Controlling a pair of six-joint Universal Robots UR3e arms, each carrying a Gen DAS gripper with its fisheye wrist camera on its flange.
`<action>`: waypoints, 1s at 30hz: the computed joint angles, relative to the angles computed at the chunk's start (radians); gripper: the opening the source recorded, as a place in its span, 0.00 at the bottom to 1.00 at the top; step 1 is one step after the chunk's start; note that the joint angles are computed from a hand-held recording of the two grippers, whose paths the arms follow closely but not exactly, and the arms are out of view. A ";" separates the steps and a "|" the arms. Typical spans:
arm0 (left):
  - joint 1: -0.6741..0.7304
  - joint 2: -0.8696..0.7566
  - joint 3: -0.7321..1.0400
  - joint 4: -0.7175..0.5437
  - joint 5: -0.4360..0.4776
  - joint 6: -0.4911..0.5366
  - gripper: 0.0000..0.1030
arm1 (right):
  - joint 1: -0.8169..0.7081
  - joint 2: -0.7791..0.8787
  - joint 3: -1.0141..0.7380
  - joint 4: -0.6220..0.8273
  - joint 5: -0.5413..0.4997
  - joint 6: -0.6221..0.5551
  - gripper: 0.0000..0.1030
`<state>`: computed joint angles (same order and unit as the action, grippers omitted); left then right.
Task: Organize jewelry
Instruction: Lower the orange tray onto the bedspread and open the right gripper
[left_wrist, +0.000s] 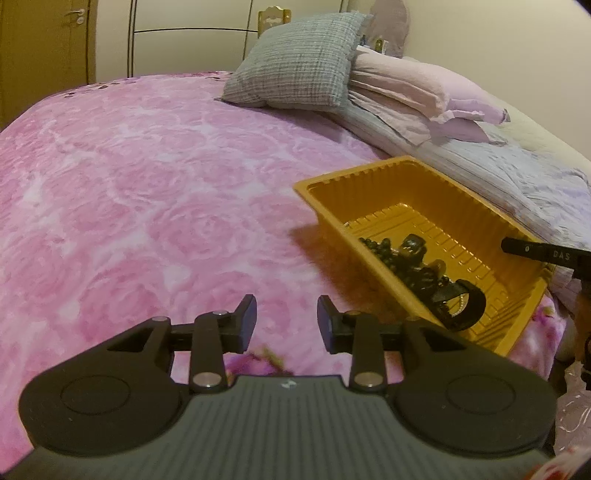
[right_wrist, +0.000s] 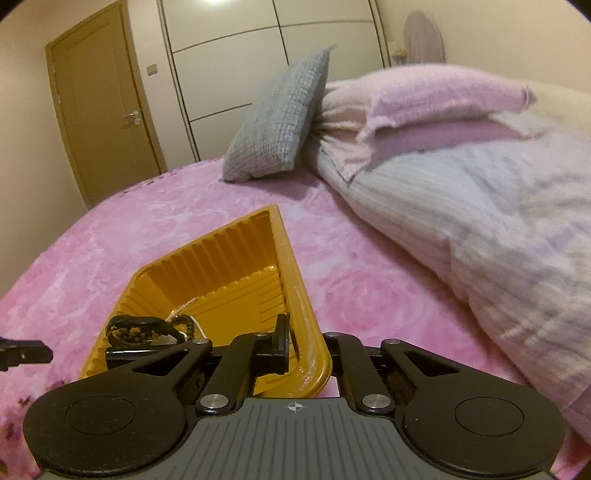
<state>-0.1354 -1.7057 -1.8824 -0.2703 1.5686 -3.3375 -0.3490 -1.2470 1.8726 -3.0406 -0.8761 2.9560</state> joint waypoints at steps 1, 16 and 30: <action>0.001 0.005 -0.006 0.000 0.002 -0.004 0.32 | -0.011 0.009 -0.004 0.010 0.016 0.000 0.07; -0.004 0.125 -0.105 -0.021 0.107 -0.063 0.63 | -0.110 -0.015 0.123 -0.055 0.135 0.060 0.60; -0.106 0.375 -0.253 -0.106 0.278 -0.201 0.99 | -0.023 -0.421 0.269 0.183 -0.047 0.020 0.84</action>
<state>-0.2415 -1.3308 -2.1357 -0.3762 1.8465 -3.5381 -0.3718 -1.6684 2.1420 -2.8575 -0.9228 2.9757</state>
